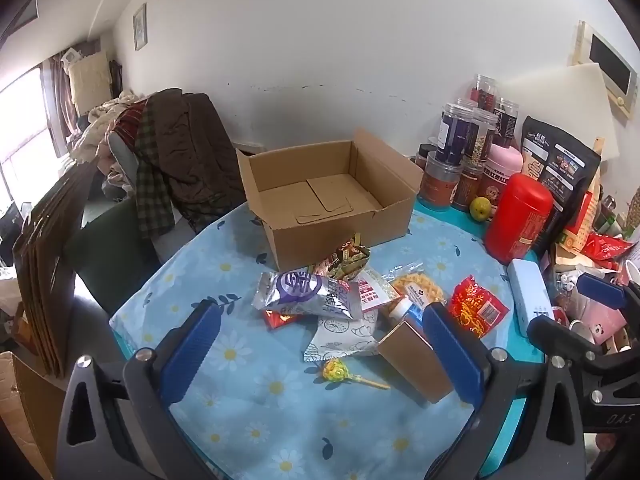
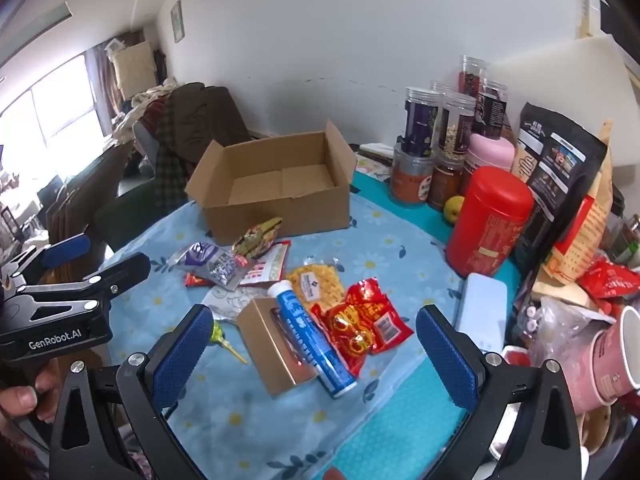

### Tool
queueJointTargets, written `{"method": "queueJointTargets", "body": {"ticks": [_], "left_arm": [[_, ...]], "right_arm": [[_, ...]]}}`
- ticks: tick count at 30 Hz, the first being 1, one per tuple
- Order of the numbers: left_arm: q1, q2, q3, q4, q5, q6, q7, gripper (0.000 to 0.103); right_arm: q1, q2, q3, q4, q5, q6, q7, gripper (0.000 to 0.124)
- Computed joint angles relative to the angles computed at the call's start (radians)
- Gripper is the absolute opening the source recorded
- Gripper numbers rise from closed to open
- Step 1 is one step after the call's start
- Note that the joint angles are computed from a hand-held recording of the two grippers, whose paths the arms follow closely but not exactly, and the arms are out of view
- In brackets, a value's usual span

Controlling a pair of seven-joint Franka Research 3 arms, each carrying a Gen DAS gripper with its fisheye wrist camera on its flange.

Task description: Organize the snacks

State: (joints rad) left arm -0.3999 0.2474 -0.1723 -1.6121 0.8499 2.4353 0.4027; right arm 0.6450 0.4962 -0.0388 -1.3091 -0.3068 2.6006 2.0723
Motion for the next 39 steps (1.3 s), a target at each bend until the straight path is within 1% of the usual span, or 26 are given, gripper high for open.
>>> {"method": "queueJointTargets", "body": {"ticks": [2, 3, 4, 5, 8, 10, 12, 13, 14, 15, 22, 26, 39], "left_arm": [[0.003, -0.009, 0.001, -0.013, 0.001, 0.008, -0.008, 0.103], [0.015, -0.012, -0.011, -0.016, 0.002, 0.002, -0.011, 0.103], [-0.008, 0.007, 0.011, 0.016, -0.015, 0.002, 0.011, 0.103], [0.003, 0.006, -0.001, 0.014, -0.006, 0.000, 0.009, 0.103], [0.001, 0.000, 0.003, 0.006, 0.004, 0.001, 0.009, 0.103], [-0.005, 0.005, 0.001, 0.017, 0.008, -0.019, 0.013, 0.103], [-0.003, 0.002, 0.001, 0.014, 0.007, -0.013, 0.012, 0.103], [-0.003, 0.001, 0.002, 0.014, 0.008, -0.012, 0.011, 0.103], [-0.004, -0.001, 0.002, 0.014, 0.011, -0.014, 0.010, 0.103], [-0.004, -0.003, 0.002, 0.013, 0.014, -0.014, 0.008, 0.103], [-0.001, -0.010, -0.002, 0.006, 0.014, -0.010, 0.005, 0.103], [0.009, -0.015, -0.005, -0.001, -0.012, 0.004, 0.019, 0.103], [0.010, -0.021, -0.008, -0.012, -0.017, 0.004, 0.017, 0.103]], "right_arm": [[0.003, 0.000, -0.004, -0.004, -0.006, 0.010, 0.005, 0.103], [0.003, -0.001, -0.006, -0.006, -0.008, 0.014, 0.009, 0.103], [0.005, -0.003, -0.009, -0.010, -0.011, 0.022, 0.017, 0.103], [0.006, -0.004, -0.011, -0.013, -0.013, 0.027, 0.023, 0.103], [0.005, -0.016, -0.012, -0.027, -0.017, 0.038, 0.028, 0.103], [0.013, -0.002, -0.017, -0.006, -0.024, 0.028, 0.038, 0.103], [0.021, -0.005, -0.020, -0.004, -0.037, 0.023, 0.048, 0.103], [0.018, -0.007, -0.018, -0.003, -0.036, 0.023, 0.047, 0.103], [0.005, -0.023, -0.013, -0.033, -0.029, 0.047, 0.040, 0.103], [0.006, -0.024, -0.014, -0.037, -0.031, 0.051, 0.043, 0.103], [0.002, -0.029, -0.010, -0.040, -0.031, 0.056, 0.038, 0.103], [0.004, -0.030, -0.009, -0.042, -0.035, 0.063, 0.032, 0.103], [0.006, -0.031, -0.007, -0.044, -0.030, 0.070, 0.020, 0.103]]}}
